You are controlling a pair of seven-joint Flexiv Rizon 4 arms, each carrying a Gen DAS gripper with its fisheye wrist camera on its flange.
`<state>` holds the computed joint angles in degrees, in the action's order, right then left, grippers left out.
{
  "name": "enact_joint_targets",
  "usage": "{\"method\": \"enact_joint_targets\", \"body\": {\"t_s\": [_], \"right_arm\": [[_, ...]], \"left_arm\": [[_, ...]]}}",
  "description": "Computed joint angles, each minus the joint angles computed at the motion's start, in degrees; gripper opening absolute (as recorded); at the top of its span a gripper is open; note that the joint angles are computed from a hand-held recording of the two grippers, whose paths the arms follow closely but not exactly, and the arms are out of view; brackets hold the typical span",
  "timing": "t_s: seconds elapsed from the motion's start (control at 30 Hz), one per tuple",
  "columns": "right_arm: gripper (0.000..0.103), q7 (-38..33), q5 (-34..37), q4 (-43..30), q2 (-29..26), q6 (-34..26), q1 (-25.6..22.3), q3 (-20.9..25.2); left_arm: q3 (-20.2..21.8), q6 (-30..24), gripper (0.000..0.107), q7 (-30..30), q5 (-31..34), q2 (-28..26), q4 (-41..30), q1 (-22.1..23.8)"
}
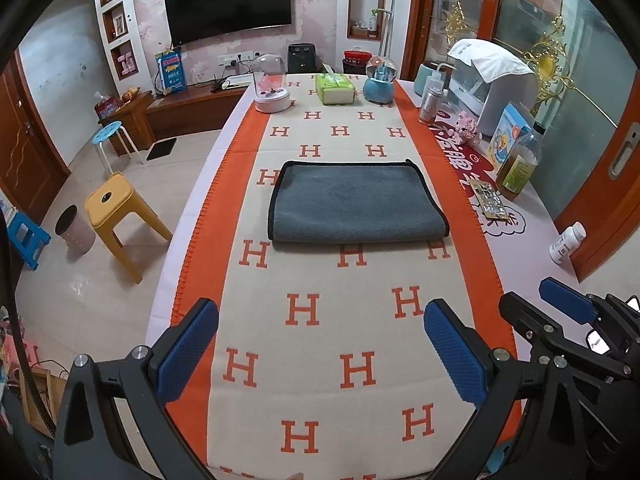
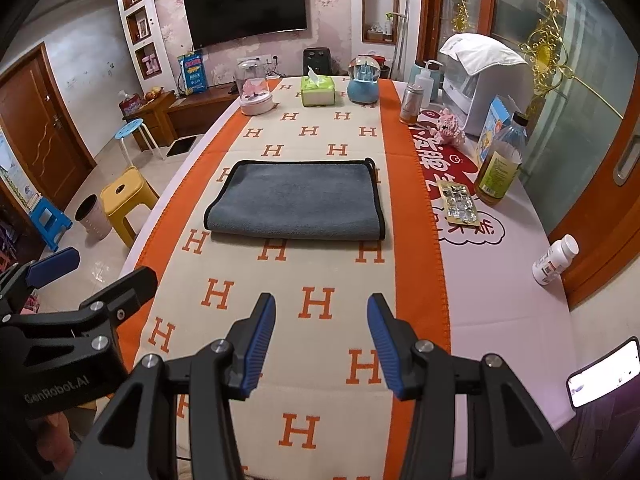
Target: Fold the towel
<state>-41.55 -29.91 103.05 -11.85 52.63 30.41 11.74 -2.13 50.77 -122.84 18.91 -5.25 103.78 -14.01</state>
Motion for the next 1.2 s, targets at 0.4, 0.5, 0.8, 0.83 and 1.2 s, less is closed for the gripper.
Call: {"method": "enact_joint_targets", "body": {"t_s": [0.4,0.5,0.8,0.83,1.2], "right_arm": [[0.048,0.6,-0.3,1.4,1.0,0.5,-0.1,0.3],[0.048,0.5,-0.2,1.8,1.4,0.6,-0.3,0.4],[0.048,0.6,-0.2,1.9,1.5,0.4,-0.3,0.6],[0.048,0.4,-0.1,2.4,2.0,0.5,-0.4,0.7],[0.048,0.7,-0.6,3.9,3.2,1.3,-0.9,0.9]], "left_arm": [[-0.4,0.5,0.102,-1.5,0.8,0.5,0.5,-0.4],[-0.4,0.5,0.102,-1.4,0.9,0.6,0.5,-0.4],[-0.4,0.4,0.102,-1.8,1.0,0.6,0.6,-0.5],[-0.5,0.4,0.102,-1.9,1.1,0.7,0.6,-0.5],[-0.7,0.2,0.102,-3.3,2.2,0.7,0.4,-0.9]]}}
